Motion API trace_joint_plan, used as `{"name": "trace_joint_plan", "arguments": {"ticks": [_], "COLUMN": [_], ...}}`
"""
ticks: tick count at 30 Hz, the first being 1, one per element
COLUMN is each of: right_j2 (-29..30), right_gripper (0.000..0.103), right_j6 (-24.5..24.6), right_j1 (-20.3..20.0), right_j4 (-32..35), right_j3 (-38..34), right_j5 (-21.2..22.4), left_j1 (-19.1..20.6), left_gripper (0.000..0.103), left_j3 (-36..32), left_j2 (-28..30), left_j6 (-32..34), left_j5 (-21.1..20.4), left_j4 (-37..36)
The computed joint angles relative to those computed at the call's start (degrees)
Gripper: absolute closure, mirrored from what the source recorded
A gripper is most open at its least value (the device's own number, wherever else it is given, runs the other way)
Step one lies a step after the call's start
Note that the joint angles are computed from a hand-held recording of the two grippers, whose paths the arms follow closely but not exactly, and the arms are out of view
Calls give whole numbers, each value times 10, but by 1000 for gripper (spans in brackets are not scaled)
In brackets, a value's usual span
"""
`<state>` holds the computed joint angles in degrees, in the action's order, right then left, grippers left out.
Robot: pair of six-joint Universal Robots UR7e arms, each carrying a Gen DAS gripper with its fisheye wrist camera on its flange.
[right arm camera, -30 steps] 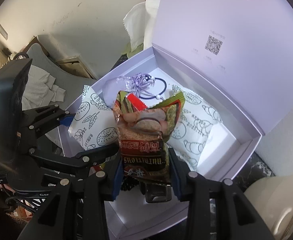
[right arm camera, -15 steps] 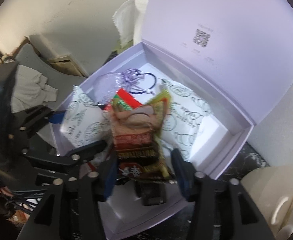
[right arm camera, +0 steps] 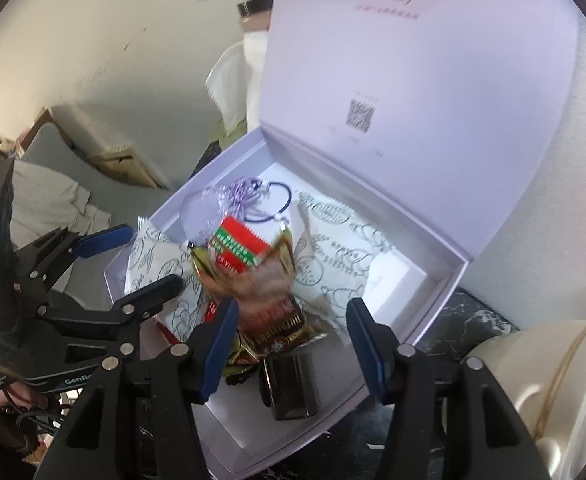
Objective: Organize objects
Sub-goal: 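Lower the white packet and snack bag into the box with both grippers, then open both grippers and withdraw them up from the box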
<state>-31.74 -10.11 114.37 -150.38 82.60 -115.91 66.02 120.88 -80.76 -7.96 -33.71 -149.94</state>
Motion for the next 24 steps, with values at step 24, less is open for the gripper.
{"name": "trace_joint_plan", "arguments": {"ticks": [24], "right_j2": [-20], "right_gripper": [86], "right_j6": [-31], "right_j1": [26], "right_j4": [21], "right_j3": [18], "right_j5": [14], "left_j1": [-38], "left_gripper": [68], "left_j3": [21], "left_j2": [-71], "left_j6": [-76], "left_j5": [-56], "left_j4": [74]}}
